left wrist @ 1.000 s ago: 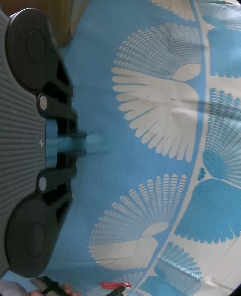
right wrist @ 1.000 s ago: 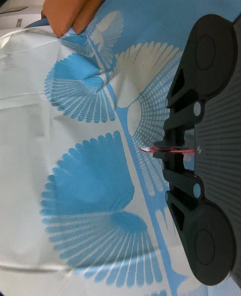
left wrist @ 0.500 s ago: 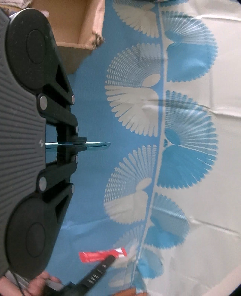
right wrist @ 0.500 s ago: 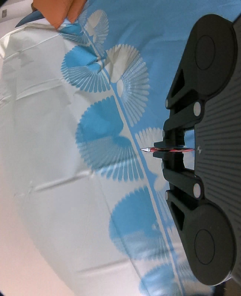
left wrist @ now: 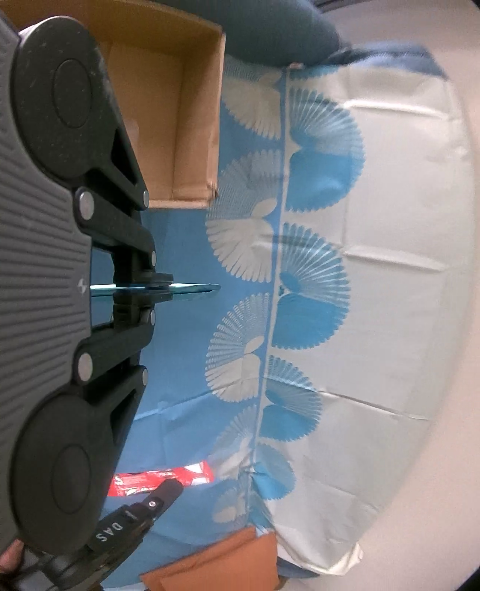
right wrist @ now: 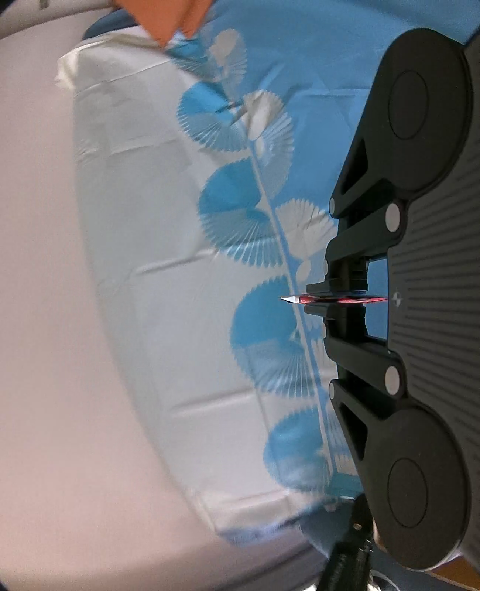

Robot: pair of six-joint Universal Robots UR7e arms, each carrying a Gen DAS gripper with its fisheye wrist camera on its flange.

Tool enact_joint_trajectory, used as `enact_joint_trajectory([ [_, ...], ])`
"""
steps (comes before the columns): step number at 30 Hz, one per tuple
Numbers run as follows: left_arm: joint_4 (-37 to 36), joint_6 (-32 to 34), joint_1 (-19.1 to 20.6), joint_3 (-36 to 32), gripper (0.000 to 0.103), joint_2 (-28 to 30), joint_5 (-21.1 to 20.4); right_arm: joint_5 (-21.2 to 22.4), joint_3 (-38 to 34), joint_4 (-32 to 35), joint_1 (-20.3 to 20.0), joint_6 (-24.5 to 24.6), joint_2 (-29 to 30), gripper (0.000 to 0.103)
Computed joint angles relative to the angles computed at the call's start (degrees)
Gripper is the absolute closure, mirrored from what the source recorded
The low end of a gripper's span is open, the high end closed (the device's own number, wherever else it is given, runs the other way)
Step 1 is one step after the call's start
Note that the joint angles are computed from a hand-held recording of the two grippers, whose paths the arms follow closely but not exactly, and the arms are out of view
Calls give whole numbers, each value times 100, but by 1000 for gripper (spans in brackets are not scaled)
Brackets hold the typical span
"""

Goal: Organize snacks
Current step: 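Carry the blue and red stick packets over the box with both tools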

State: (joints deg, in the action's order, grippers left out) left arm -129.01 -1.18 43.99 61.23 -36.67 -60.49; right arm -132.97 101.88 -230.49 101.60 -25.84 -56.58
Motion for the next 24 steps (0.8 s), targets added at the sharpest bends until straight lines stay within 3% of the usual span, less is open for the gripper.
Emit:
enact_joint_trajectory([
  [5,-168,145,-36,864,102,-883,148,-291,135,-160,696,-204,227,100],
  [12,-175,77,45,1764,102,-1899,509,-449,149,353,1372,42,612,100],
  [18,-164,73,200,2113,102,-2421,690,-477,-70,1003,1764,341,920,100],
  [24,-106,80,360,2213,102,-2689,774,-399,-437,1497,1931,277,1180,100],
])
